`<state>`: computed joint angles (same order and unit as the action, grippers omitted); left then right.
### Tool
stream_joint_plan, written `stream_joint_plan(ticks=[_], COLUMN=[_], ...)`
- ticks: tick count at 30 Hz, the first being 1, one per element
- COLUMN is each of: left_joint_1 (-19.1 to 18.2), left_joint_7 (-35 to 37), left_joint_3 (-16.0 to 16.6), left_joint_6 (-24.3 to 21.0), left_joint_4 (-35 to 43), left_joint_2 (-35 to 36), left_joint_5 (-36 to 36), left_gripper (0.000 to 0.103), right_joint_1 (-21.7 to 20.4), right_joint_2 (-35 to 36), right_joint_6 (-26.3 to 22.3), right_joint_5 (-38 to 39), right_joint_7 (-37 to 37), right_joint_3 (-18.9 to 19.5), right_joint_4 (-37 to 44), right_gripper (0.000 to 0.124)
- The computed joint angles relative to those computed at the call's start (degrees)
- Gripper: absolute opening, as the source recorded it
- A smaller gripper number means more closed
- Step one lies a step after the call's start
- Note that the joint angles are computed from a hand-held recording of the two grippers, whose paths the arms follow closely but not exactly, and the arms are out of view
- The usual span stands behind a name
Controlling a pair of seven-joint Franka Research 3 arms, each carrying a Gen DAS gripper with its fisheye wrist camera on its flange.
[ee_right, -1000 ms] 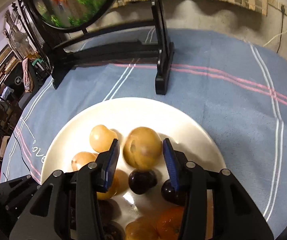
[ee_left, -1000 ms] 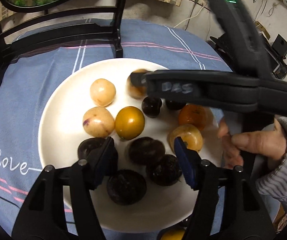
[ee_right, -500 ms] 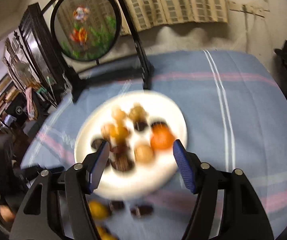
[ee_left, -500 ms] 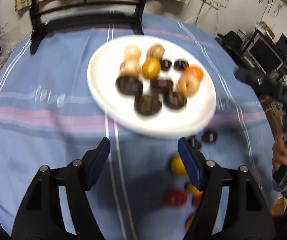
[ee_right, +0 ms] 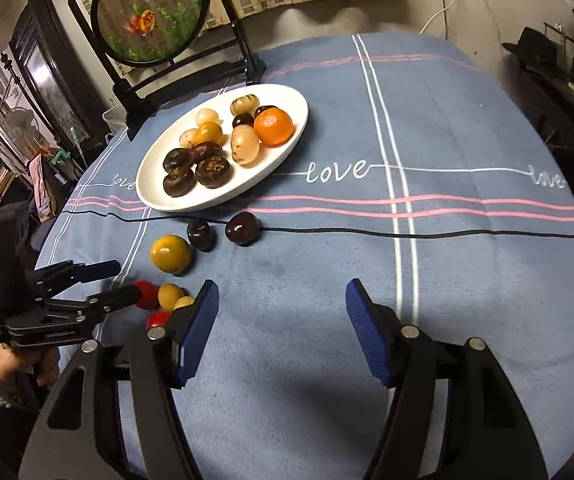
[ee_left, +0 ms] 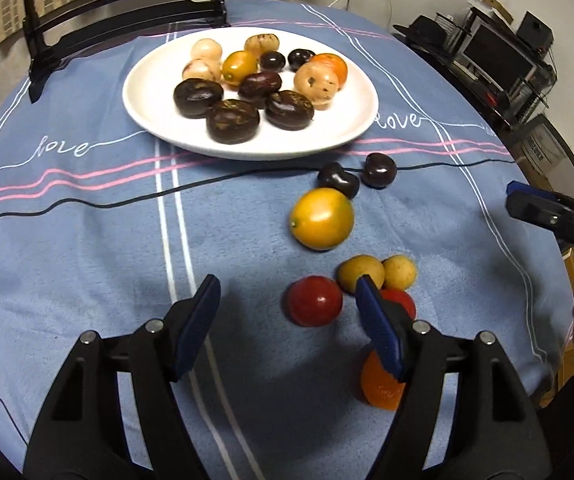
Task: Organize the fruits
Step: 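Reach the left tool to a red cherry tomato and grasp it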
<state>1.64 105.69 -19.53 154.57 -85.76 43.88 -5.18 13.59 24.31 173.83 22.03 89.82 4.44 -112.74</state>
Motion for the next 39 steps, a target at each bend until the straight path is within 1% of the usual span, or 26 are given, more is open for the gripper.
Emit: stream_joint_plan(ticks=[1,2,4,5,7,10,11,12,13,15,17,19,20,22,23,24,25,29,31,32,33,36,37,39], left_joint_1=[0.0,-0.06,0.34,0.39,0.71,0.41,0.59,1.59,2.08,2.3,2.42,2.84,3.04,3.44,3.67,3.93,4.18,4.49,4.55,4.53,4.46,4.69,4.77,4.8], left_joint_7=[0.0,-0.03,0.52,0.78,1.54,2.06,2.36,3.45,3.77,4.14,3.83,3.13,2.82,2.08,1.81,1.47,1.24,-1.0,-2.23,-2.74,-3.32,-4.27,-4.52,-4.87], left_joint_3=[-0.03,-0.09,-0.72,-0.87,-1.39,-1.16,-1.36,-2.55,-3.04,-3.0,-2.65,-2.35,-2.16,-1.78,-1.69,-1.59,-1.54,-0.53,-0.05,0.08,0.3,0.35,0.33,0.21], left_joint_6=[-0.18,-0.57,-1.42,-1.76,-2.45,-0.82,-0.38,-0.37,-0.79,-0.35,0.44,1.41,2.07,3.37,3.87,4.39,4.64,6.34,7.14,7.41,7.56,7.82,7.88,7.8], left_joint_4=[0.18,0.64,1.27,1.59,1.96,1.2,1.02,0.91,0.8,-0.7,-2.66,-4.94,-6.06,-8.41,-9.36,-10.57,-11.3,-14.93,-16.33,-16.78,-17.17,-17.96,-18.13,-17.99], left_joint_2=[0.25,0.58,1.27,1.61,2.23,2.08,2.13,2.34,2.31,1.31,-0.08,-1.74,-2.55,-4.26,-4.91,-5.74,-6.24,-8.8,-9.87,-10.17,-10.5,-11.15,-11.29,-11.13], left_joint_5=[-0.01,-0.04,-0.59,-0.77,-1.41,-1.33,-1.47,-2.29,-2.92,-3.29,-3.58,-4.07,-4.16,-4.23,-4.23,-4.24,-4.21,-3.75,-3.37,-3.14,-2.83,-2.24,-2.12,-1.85], left_gripper=[0.069,0.067,0.059,0.057,0.049,0.046,0.044,0.03,0.03,0.03,0.03,0.03,0.03,0.03,0.03,0.03,0.03,0.03,0.03,0.03,0.03,0.03,0.03,0.03], right_joint_1=[0.95,1.11,1.62,1.97,2.47,2.32,1.69,1.06,0.14,-1.06,-2.16,-0.89,-0.2,1.09,1.46,1.66,1.43,0.36,1.21,0.95,0.79,3.27,2.87,1.18], right_joint_2=[-0.32,-0.67,-1.25,-1.57,-1.89,-2.19,-2.21,-2.1,-1.81,-1.07,0.61,2.53,3.21,4.78,5.33,6.04,6.91,10.06,11.7,12.4,12.39,10.31,9.72,9.65], right_joint_6=[-0.27,-0.17,-0.04,0.07,-0.08,-0.58,-0.74,-0.97,-1.53,-3.13,-6.35,-9.51,-10.27,-10.38,-10.34,-10.41,-10.74,-13.86,-15.52,-15.74,-14.91,-10.53,-9.82,-10.33], right_joint_5=[-0.64,-0.81,-1.33,-1.69,-2.41,-3.05,-2.83,-2.53,-1.98,-0.91,0.1,-0.98,-1.48,-2.44,-2.55,-2.54,-2.19,-0.26,-0.82,-0.51,0.08,-1.6,-1.64,-0.95], right_joint_7=[0.8,1.02,1.74,2.24,3.13,3.36,2.69,1.92,0.62,-1.68,-5.08,-6.77,-7.31,-8.41,-8.63,-8.86,-9.36,-10.89,-10.59,-10.97,-10.87,-6.64,-6.57,-7.94], right_joint_3=[-1.07,-1.27,-1.91,-2.34,-2.98,-2.75,-1.95,-1.15,0.07,1.8,3.7,3.13,2.74,2.16,1.93,1.86,2.15,3.42,2.5,2.69,2.69,-1.04,-0.85,0.96], right_joint_4=[-0.35,-0.88,-1.58,-1.96,-2.32,-2.52,-2.46,-2.22,-1.71,-0.47,2.09,4.87,5.79,7.57,8.21,9.04,10.14,14.5,16.8,17.65,17.54,14.7,13.95,13.87], right_gripper=[0.066,0.066,0.066,0.066,0.066,0.066,0.066,0.066,0.066,0.066,0.066,0.066,0.066,0.066,0.061,0.057,0.056,0.055,0.055,0.055,0.055,0.055,0.055,0.055])
